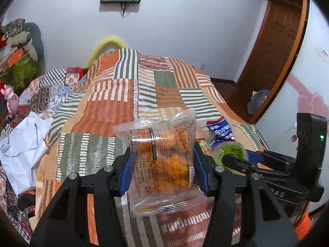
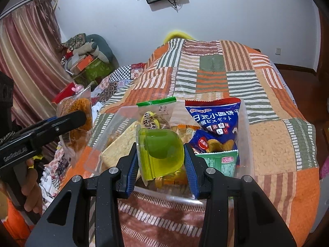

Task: Organize snacks
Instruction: 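Carry the jelly cup and cookie bag over the clear box and lower them in, then open both tools to release the cup and bag in the box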

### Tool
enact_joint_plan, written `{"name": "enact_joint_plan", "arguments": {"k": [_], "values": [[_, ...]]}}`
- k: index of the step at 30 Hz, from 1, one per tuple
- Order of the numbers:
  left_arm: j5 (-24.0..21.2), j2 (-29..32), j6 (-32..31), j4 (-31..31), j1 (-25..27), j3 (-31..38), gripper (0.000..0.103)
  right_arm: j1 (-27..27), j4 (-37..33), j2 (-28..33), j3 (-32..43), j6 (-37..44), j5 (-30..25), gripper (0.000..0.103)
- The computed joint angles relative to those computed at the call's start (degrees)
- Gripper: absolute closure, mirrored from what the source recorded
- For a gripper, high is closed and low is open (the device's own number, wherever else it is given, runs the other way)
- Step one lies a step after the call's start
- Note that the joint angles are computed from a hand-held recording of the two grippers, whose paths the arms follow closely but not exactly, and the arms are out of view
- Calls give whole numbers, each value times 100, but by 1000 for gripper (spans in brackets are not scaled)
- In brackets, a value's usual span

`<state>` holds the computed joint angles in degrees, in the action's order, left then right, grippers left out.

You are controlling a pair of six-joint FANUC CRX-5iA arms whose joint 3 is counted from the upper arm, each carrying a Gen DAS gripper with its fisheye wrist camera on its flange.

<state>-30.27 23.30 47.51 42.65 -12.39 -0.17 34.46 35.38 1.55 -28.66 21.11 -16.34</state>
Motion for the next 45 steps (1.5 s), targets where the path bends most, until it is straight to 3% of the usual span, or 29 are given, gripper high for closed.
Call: {"name": "enact_joint_plan", "arguments": {"k": [11,15,23,27,29,34,41,45], "values": [[-508,892,1137,-761,71,1092,51,-33,-753,253,293,771,-136,65],[-506,1056,1248,-876,33,1234,50,-68,-1403,350,480,1349,-211,65],[-558,1151,1352,-964,22,1342,45,-78,-1344,329,442,1301,-319,63],[-351,1062,1535,-1281,-16,1325,36,-97,-984,168,234,929,-166,60],[-378,1043,1549,-1231,-1,1318,36,-131,-621,40,49,544,-18,51],[-247,762,1337,-844,52,949,36,-144,786,-312,-426,-658,51,50],[468,-120,221,231,55,-271,36,-115,2543,-897,-940,-2106,-38,50],[869,-730,-595,1038,-9,-1048,36,-50,3194,-1252,-1170,-2660,-161,49]]}}
